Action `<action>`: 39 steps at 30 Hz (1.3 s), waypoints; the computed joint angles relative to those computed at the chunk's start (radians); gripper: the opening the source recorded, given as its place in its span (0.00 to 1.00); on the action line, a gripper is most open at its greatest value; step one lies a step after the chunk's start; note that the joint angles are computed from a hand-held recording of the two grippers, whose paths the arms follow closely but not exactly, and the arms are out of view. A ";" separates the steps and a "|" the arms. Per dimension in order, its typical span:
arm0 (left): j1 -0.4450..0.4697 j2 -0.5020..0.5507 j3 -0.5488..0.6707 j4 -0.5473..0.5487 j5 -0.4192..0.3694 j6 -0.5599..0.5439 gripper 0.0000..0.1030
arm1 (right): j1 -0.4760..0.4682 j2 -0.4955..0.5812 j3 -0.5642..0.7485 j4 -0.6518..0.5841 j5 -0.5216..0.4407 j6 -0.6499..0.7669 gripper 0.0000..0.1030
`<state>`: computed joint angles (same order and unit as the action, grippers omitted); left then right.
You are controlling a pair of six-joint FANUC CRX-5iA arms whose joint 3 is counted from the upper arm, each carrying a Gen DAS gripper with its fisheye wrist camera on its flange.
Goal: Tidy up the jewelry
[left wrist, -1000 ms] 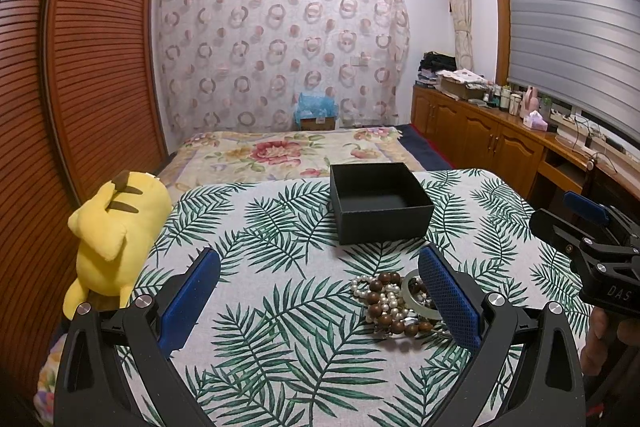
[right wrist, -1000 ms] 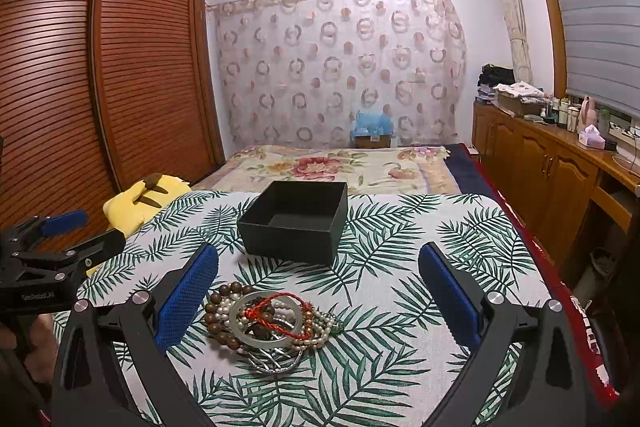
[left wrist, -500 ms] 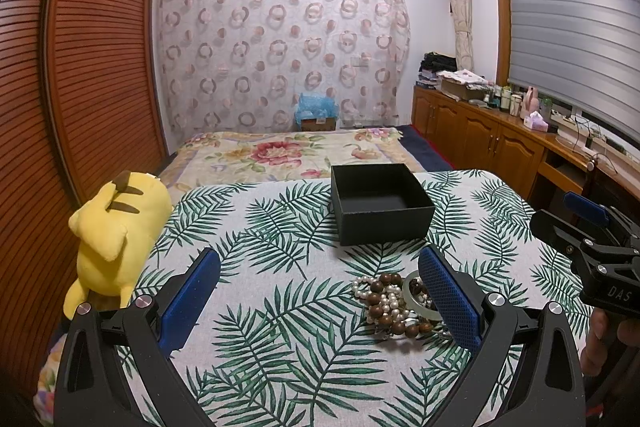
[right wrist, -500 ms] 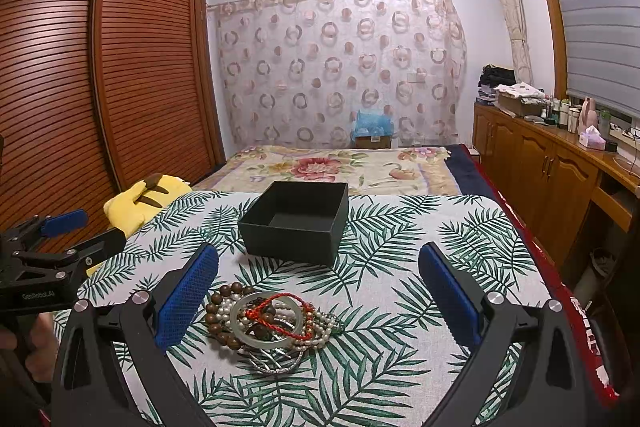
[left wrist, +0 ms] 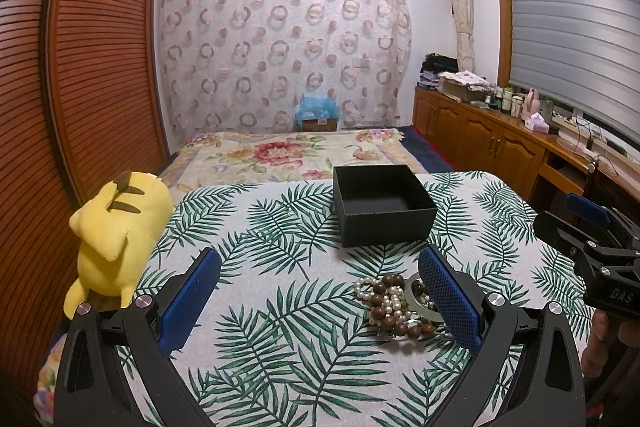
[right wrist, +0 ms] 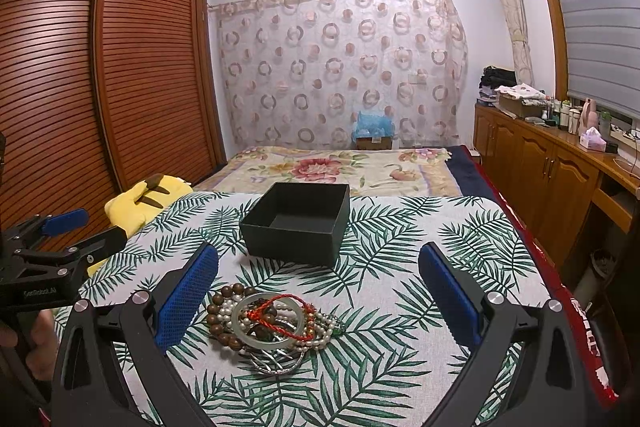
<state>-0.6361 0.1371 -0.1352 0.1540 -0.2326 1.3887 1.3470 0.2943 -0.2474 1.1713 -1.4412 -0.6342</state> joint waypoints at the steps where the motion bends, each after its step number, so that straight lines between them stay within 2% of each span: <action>1: 0.000 0.001 0.001 0.001 0.001 0.000 0.93 | 0.000 -0.001 -0.001 0.000 0.001 0.000 0.98; 15: 0.001 0.000 -0.003 0.007 0.001 -0.006 0.93 | 0.001 -0.002 -0.003 -0.002 0.004 0.001 0.98; 20: 0.018 0.012 0.001 0.079 -0.028 -0.089 0.93 | 0.009 0.007 0.031 -0.017 0.005 0.031 0.98; 25: 0.019 0.037 0.014 0.078 -0.049 -0.097 0.93 | -0.002 0.000 0.005 -0.020 0.056 0.036 0.97; 34: 0.026 0.074 0.011 0.113 -0.070 -0.147 0.93 | -0.040 -0.020 -0.031 -0.057 0.216 0.077 0.77; 39: 0.028 0.090 0.008 0.144 -0.084 -0.189 0.93 | -0.065 -0.011 -0.025 -0.082 0.304 0.146 0.69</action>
